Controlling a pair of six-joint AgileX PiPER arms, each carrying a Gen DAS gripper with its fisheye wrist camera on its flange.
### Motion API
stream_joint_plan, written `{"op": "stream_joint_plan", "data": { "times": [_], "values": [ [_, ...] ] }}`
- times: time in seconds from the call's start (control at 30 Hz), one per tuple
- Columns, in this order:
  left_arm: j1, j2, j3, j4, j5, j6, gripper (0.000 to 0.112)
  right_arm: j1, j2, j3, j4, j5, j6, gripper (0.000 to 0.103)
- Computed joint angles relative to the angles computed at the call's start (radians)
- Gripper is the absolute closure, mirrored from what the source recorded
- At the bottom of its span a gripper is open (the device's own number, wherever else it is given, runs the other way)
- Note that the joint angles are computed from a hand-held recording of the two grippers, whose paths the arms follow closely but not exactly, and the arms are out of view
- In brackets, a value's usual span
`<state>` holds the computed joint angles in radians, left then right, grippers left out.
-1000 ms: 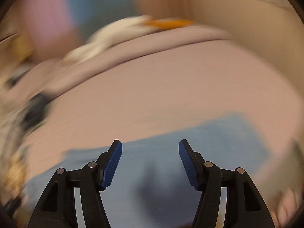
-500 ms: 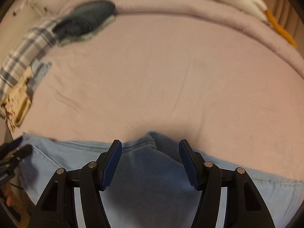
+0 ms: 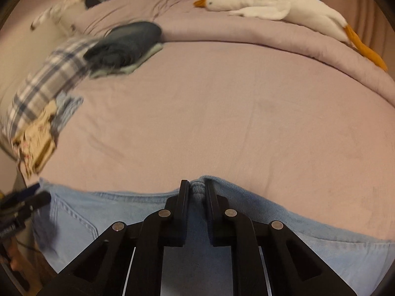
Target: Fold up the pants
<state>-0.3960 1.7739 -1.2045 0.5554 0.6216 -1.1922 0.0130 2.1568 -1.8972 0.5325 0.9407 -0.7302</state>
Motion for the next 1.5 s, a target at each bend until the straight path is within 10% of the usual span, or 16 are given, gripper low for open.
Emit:
{"op": "stream_joint_plan", "data": {
  "times": [0.3, 1.27, 1.5],
  "values": [
    [0.025, 0.053, -0.01, -0.074, -0.013, 0.111, 0.057, 0.134, 0.061, 0.066, -0.298, -0.242, 0.182, 0.095],
    [0.036, 0.088, 0.017, -0.109, -0.079, 0.112, 0.052, 0.075, -0.036, 0.089, -0.187, -0.157, 0.088, 0.094],
    [0.034, 0.09, 0.016, -0.102, -0.077, 0.104, 0.051, 0.062, -0.015, 0.055, -0.183, -0.08, 0.054, 0.051]
  ]
}}
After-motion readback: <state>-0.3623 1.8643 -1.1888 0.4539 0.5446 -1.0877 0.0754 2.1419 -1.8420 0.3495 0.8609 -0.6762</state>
